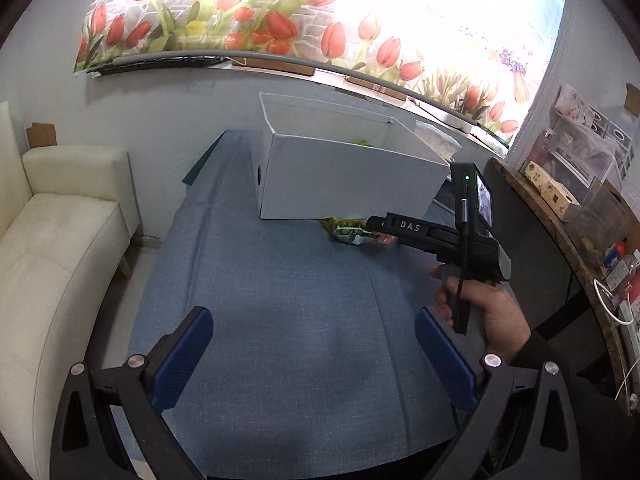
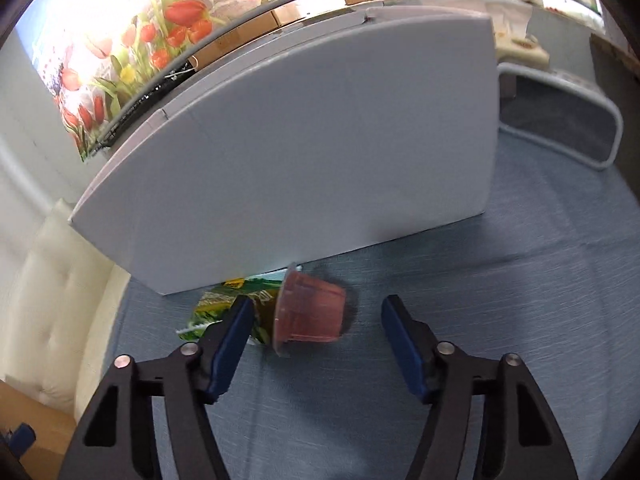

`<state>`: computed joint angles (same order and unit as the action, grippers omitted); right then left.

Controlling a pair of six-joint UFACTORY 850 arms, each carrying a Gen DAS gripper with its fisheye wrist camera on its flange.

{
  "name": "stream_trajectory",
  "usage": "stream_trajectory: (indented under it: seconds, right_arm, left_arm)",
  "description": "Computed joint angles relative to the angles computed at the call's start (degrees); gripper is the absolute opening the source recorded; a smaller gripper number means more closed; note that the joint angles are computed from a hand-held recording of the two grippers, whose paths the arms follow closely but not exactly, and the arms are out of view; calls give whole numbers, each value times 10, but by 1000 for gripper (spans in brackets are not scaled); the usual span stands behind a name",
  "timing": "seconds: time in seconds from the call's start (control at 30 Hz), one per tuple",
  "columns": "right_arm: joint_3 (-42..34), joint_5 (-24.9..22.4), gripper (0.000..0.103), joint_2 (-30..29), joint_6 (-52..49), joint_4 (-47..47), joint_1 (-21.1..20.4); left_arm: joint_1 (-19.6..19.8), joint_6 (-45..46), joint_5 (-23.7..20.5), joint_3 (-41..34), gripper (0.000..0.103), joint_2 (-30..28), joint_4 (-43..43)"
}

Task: Organize snacks
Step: 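Grasp the last pink square jelly cup with the right gripper, then grasp the green peas garlic pack with the left gripper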

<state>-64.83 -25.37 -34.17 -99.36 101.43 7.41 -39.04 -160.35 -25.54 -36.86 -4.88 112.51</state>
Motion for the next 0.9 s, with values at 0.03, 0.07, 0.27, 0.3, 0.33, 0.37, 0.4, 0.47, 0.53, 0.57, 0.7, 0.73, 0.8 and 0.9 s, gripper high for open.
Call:
stream_trajectory:
  seconds: [0.03, 0.07, 0.27, 0.3, 0.33, 0.37, 0.4, 0.47, 0.53, 0.57, 0.7, 0.73, 0.8, 0.9]
  right_arm:
    - [2, -5, 67, 0, -9, 15, 0]
    - [2, -16, 63, -2, -5, 16, -3]
    - [-9, -58, 49, -14, 41, -17, -13]
    - [-9, -67, 44, -16, 46, -19, -17]
    - [-8, -74, 35, -16, 50, -18, -21]
    - [-7, -74, 35, -15, 50, -16, -24]
    - [-4, -76, 34, -13, 44, -11, -26]
    - [6, -70, 34, -7, 18, 1, -27]
    - [15, -59, 34, 1, -9, 18, -23]
    - [22, -60, 34, 7, -21, 27, -25]
    - [47, -51, 34, 34, -81, 55, -26]
    - [56, -46, 34, 43, -101, 63, -27]
    - [72, -42, 34, 60, -128, 71, -30]
    - [105, -45, 34, 88, -162, 75, -47]
  left_arm:
    - [3, -10, 5, 2, 103, 1, 8]
    - [3, -12, 5, 3, 103, 1, 6]
    - [2, -34, 6, 10, 103, 0, 17]
    - [-1, -22, 3, 9, 103, -1, 6]
    - [-2, -14, -1, 8, 103, -2, -1]
    - [-2, -10, -3, 7, 103, -2, -2]
    - [-2, -9, -2, 6, 103, -3, -1]
    - [0, -12, 1, 3, 103, -6, 3]
    - [2, -10, 5, -3, 103, -10, 4]
    - [2, -6, 6, -6, 103, -13, 2]
    - [9, 41, 12, -31, 103, -37, -15]
    - [11, 45, 15, -38, 103, -45, -13]
    - [20, 61, 22, -60, 103, -67, -19]
    - [36, 93, 39, -104, 103, -109, -33]
